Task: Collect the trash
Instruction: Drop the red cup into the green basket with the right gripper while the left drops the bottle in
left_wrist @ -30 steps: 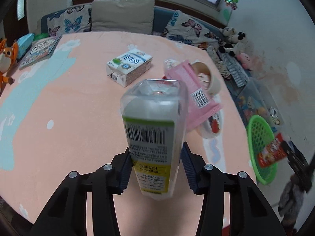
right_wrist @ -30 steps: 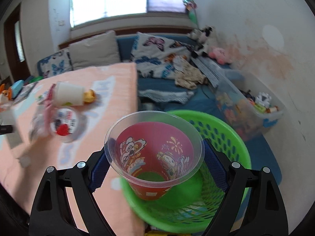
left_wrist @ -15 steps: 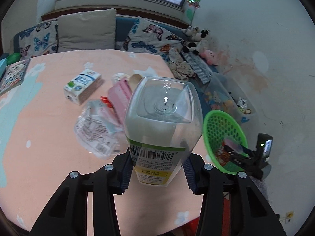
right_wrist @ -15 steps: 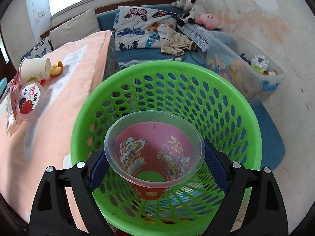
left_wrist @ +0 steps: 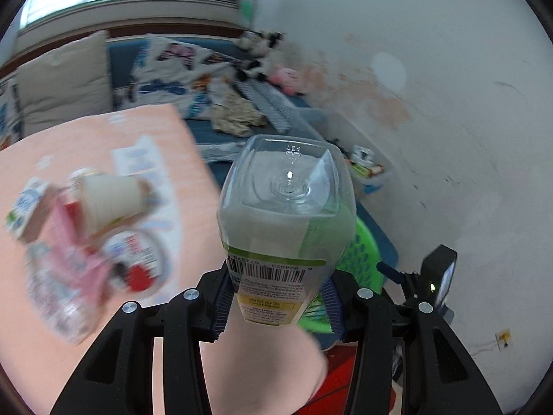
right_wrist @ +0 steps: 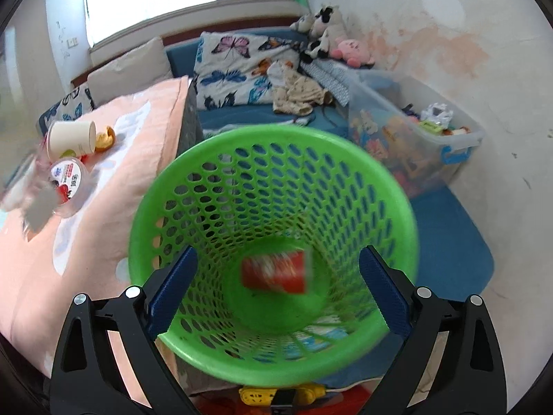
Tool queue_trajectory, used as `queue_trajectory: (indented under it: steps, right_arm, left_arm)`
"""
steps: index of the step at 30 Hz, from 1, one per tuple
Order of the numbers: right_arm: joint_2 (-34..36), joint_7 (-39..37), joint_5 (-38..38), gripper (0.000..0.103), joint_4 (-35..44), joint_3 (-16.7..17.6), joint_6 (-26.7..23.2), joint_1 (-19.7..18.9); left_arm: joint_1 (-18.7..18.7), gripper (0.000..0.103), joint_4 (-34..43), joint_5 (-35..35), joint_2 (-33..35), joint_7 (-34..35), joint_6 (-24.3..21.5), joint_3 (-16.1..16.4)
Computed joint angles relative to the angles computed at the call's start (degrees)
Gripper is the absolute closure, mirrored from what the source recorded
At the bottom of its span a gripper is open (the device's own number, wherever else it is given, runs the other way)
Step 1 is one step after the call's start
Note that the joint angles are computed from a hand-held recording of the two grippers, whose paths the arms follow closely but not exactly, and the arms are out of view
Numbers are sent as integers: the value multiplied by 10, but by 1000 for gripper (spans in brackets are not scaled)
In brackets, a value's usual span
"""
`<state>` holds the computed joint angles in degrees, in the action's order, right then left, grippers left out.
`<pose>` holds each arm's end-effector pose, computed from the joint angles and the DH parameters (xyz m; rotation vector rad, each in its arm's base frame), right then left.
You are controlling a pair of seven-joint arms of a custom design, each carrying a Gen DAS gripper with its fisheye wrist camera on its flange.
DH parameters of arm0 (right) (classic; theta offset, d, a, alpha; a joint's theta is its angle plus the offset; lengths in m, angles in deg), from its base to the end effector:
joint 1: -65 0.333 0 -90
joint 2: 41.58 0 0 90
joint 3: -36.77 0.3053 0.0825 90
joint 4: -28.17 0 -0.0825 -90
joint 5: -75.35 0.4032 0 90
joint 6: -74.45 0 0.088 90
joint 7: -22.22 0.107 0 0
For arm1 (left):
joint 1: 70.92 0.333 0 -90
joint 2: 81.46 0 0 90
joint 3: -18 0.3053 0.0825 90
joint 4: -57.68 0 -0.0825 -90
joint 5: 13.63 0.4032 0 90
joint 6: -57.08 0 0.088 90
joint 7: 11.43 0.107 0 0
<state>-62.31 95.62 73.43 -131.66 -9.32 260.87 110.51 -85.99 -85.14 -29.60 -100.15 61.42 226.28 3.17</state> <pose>0.4371 0.0108 0.3438 -1.9417 1.5080 -0.5532 0.4385 -0.2366 0.4713 -1.9349 1.9167 -1.0790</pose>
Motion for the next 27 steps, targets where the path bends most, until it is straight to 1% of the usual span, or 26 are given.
queue_trajectory:
  steps: [3,5,7,8,10,14,18,19,20,22,25,27]
  right_arm:
    - [-23,2,-12,9,-23,35,13,-57]
    - [-35,8,-25,9,-36,51,20,-90]
    - [-41,18,-38,9,-46,65,28,-115]
    - [-43,22,-46,9,-50,66,33,-123]
    - [-46,33,-59,9,-59,76,42,-146]
    - [-57,50,-87,9,-67,60,40,-152]
    - [-55,65,-103,9,-72,68,43,-167]
    - [-57,69,-106,9,-74,66,43,-167]
    - [-59,72,-109,9,-74,62,43,-165]
    - [-62,77,-114,9,-76,62,41,-167]
    - [-67,78,-119,9,-77,61,38,-167]
    - [-72,78,-120,9,-82,71,38,-175]
  left_arm:
    - [-2,59,47,14,59,8,4,-8]
    - [-1,59,82,33,103,4,5,-17]
    - [7,59,107,85,139,-31,9,-29]
    - [9,59,119,116,158,-53,11,-31]
    - [-2,59,142,130,190,-59,5,-24]
    - [-28,58,170,144,233,-65,-17,-6]
    - [-41,58,189,137,251,-57,-48,2]
    - [-45,56,190,144,254,-63,-51,6]
    - [-47,46,188,148,252,-64,-49,8]
    - [-53,36,179,172,245,-83,-40,15]
    - [-51,34,160,171,227,-77,-32,12]
    - [-48,34,139,175,206,-83,-20,12]
